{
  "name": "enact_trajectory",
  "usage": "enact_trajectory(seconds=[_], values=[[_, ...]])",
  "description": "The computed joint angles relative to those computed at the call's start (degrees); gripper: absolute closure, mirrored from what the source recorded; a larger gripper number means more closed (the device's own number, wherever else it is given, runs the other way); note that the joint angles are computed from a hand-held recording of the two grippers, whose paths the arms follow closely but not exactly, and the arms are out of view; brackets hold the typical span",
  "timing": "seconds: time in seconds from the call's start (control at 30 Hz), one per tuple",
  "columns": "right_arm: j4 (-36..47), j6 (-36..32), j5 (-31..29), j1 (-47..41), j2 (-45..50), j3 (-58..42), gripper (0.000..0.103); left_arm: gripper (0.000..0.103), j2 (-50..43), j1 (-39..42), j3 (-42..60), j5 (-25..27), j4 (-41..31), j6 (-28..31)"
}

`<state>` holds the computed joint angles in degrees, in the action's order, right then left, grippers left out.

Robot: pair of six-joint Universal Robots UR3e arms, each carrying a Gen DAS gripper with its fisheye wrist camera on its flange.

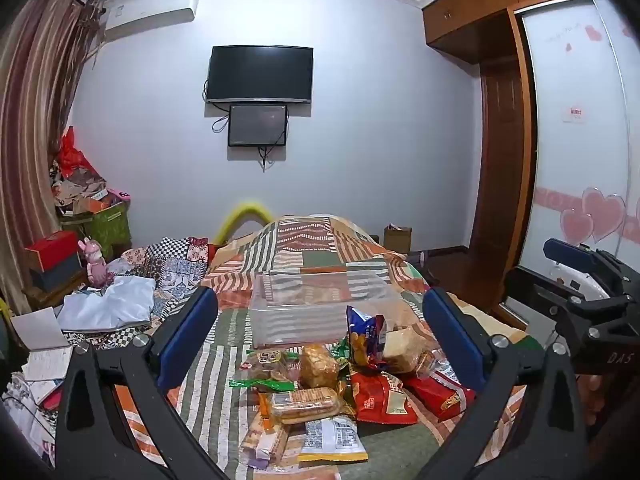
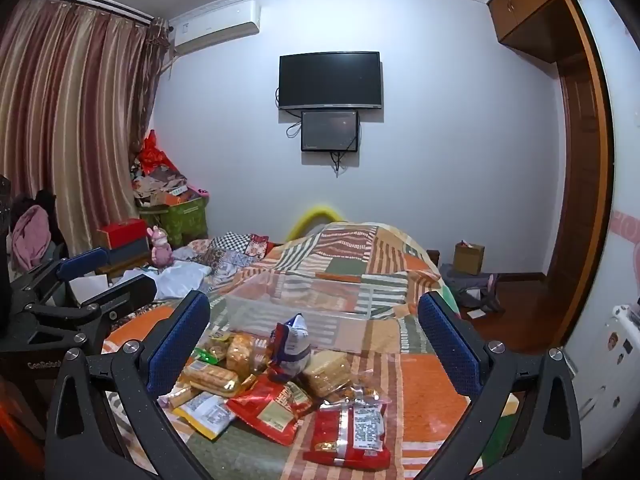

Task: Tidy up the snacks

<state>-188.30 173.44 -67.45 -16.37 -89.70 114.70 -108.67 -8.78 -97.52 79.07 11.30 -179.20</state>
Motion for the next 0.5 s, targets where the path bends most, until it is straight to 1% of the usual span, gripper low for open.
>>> enact_trajectory(seconds=[0.1, 0.13, 0.17, 0.23, 0.33, 0.5], values=[[1.05, 0.01, 0.39, -0.19, -0.62, 0.06, 0.000, 0.000, 0.34, 0.14, 0.17, -0.97, -1.21, 0.16], [1.43, -0.04, 0.47, -0.24, -0.91, 0.13, 0.000, 0.000, -0.36, 0.15, 2.42, -0.70, -3.73, -0.40], [1.81, -0.09, 0.45, -0.24, -1.23, 0.20, 0.000, 0.000, -0.76, -0.04, 3.10, -0.39, -3.91, -0.39], [0.39, -0.25, 0.08, 0.20, 0.53, -0.08, 0.000, 0.000, -0.36, 1.21, 2.19, -1.32, -2.77, -0.76], [0.93, -0.21, 0.49, 0.03, 0.96, -0.33, 0.000, 0.000, -1.98, -0.17, 1.83, 0.14, -0.48, -0.13], [1.51, -0.19, -0.36, 0.75, 0.34, -0.12, 0.000, 0.000, -1.01, -0.06, 0.91, -0.19, 0.00, -0.73]])
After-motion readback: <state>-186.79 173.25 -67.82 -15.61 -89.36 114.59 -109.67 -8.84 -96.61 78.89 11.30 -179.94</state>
